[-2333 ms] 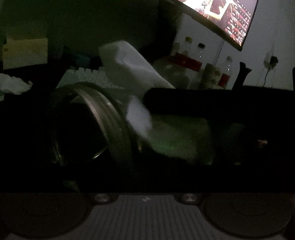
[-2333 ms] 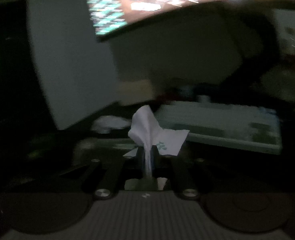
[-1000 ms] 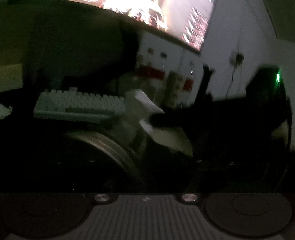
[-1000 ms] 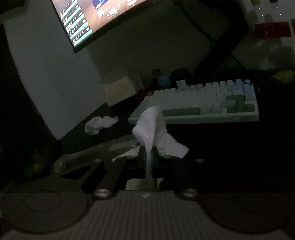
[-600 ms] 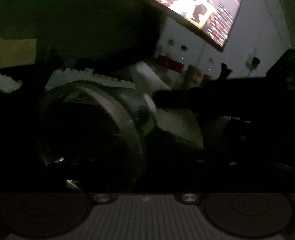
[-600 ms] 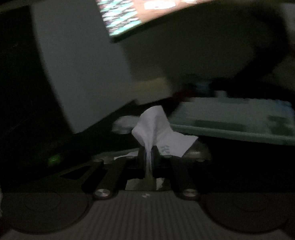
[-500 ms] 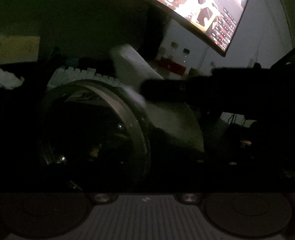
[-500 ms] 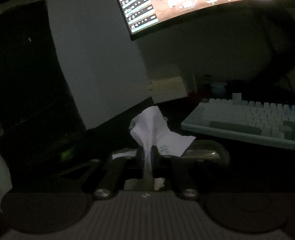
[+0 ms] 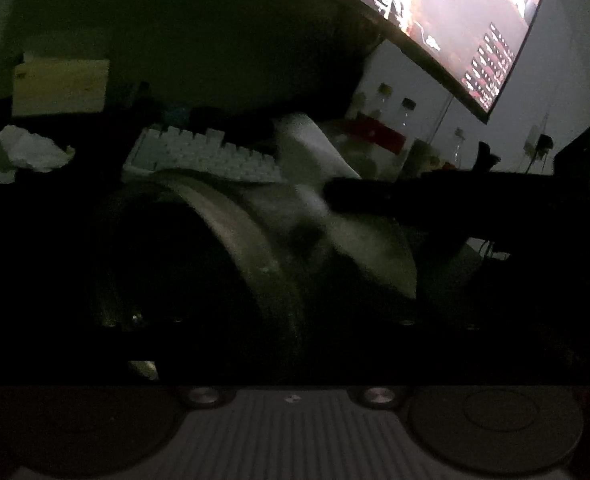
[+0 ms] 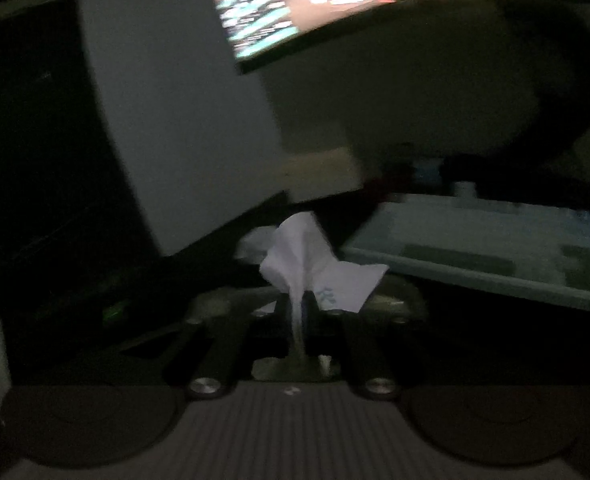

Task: Clean container
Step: 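Hold the glass jar with the left gripper while the right gripper rubs the tissue inside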

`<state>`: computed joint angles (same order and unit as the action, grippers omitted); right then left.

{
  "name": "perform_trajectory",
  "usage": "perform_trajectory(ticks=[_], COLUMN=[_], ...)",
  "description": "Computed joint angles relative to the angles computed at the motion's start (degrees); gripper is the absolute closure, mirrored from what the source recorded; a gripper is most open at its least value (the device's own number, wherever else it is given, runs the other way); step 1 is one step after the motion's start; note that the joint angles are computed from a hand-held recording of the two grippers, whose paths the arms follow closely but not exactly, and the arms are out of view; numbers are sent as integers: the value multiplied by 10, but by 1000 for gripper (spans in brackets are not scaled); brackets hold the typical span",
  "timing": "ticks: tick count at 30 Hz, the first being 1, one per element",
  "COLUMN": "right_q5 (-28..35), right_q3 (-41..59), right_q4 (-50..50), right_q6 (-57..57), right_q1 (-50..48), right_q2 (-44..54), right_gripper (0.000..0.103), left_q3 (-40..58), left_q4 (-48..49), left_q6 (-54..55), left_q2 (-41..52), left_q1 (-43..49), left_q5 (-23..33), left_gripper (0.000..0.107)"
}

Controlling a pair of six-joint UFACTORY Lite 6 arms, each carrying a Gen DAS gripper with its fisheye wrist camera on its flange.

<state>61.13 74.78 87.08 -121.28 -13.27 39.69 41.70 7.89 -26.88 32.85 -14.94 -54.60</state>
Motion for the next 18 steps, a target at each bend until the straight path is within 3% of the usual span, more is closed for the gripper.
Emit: perform_trajectory(ticks=[3,6,8,15,18], right_q5=[4,-85,-110,26,4], right_q3=[42,63,92,96,96], right_q4=[-10,45,44,-51,-31], right_q6=[33,21,57,83,72], right_q1=[-4,5,8,4,4], right_q2=[29,36,50,56,55], right_gripper=[96,94,94,94,96], left_q3=[14,17,18,36,34], left_q4=[-22,-12,-11,6,16], left_q6=[25,34,38,20,16], left_q2=[-6,-6,-6,2,3], left_q1=[-11,-10,-8,3,6], left_q5=[36,43,43,52,46], left_gripper=[38,32,31,31,31])
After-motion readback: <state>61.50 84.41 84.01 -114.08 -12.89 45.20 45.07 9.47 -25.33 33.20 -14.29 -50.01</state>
